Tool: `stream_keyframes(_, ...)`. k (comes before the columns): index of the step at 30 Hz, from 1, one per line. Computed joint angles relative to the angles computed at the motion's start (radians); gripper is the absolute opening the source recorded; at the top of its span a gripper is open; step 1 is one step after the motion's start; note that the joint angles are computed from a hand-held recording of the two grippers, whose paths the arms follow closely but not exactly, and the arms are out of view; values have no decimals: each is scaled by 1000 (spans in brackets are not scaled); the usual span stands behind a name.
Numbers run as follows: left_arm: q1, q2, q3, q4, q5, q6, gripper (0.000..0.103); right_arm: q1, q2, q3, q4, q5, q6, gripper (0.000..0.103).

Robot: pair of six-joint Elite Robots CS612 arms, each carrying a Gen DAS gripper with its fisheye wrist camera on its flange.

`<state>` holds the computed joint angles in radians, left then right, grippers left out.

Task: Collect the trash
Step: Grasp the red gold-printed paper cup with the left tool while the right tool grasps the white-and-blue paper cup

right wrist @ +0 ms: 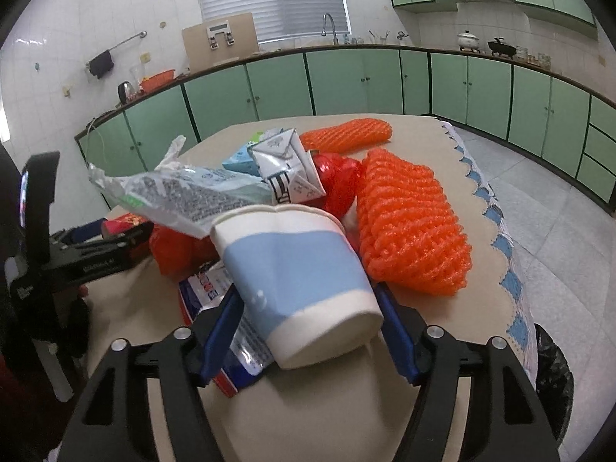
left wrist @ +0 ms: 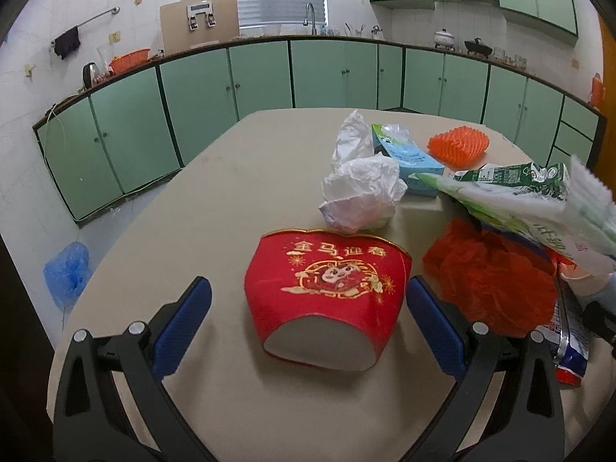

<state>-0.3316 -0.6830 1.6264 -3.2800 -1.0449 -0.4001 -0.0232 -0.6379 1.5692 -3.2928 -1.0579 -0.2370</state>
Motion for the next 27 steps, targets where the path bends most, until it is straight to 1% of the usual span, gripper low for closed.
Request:
stream_keyframes(1, 0, 1, -2, 6, 0, 0, 97, 0, 0, -2, 5, 4, 0, 68)
stream_keyframes(2, 1, 1, -3, 7, -4, 1, 92, 0, 0, -3, 9, 5, -1, 67)
stream_keyframes(3, 2, 0, -1, 8, -11, 2, 80, 0, 0, -3, 9, 7, 1, 65)
stream_keyframes(6, 4, -2, 1, 11, -27, -5, 77, -1, -6, 3, 10, 14, -2, 61)
stream_keyframes(9, 0, -4, 6, 7, -14, -8, 75, 1, -14, 12, -10, 11, -12, 57)
stream_keyframes(12, -7, -9, 16, 5, 6, -14, 72, 2, -21, 23, -22, 9, -16, 56)
stream_keyframes(13, -9, -13, 24, -5, 7, -17, 70, 2, -24, 27, -27, 12, -14, 56)
stream_keyframes(14, -12, -16, 33, -16, 6, -17, 67, 1, -26, 32, -32, 14, -13, 56)
stream_keyframes(19, -27, -37, 75, -41, 11, -19, 61, -7, -37, 55, -64, 28, 5, 55)
stream_keyframes(22, -36, -48, 96, -65, 8, -22, 55, -14, -46, 73, -88, 40, 20, 55)
stream_keyframes(24, -44, -53, 108, -82, 11, -17, 54, -18, -51, 84, -106, 45, 22, 55)
stream_keyframes(27, -57, -56, 121, -113, 27, 11, 53, -25, -57, 95, -129, 55, 34, 55)
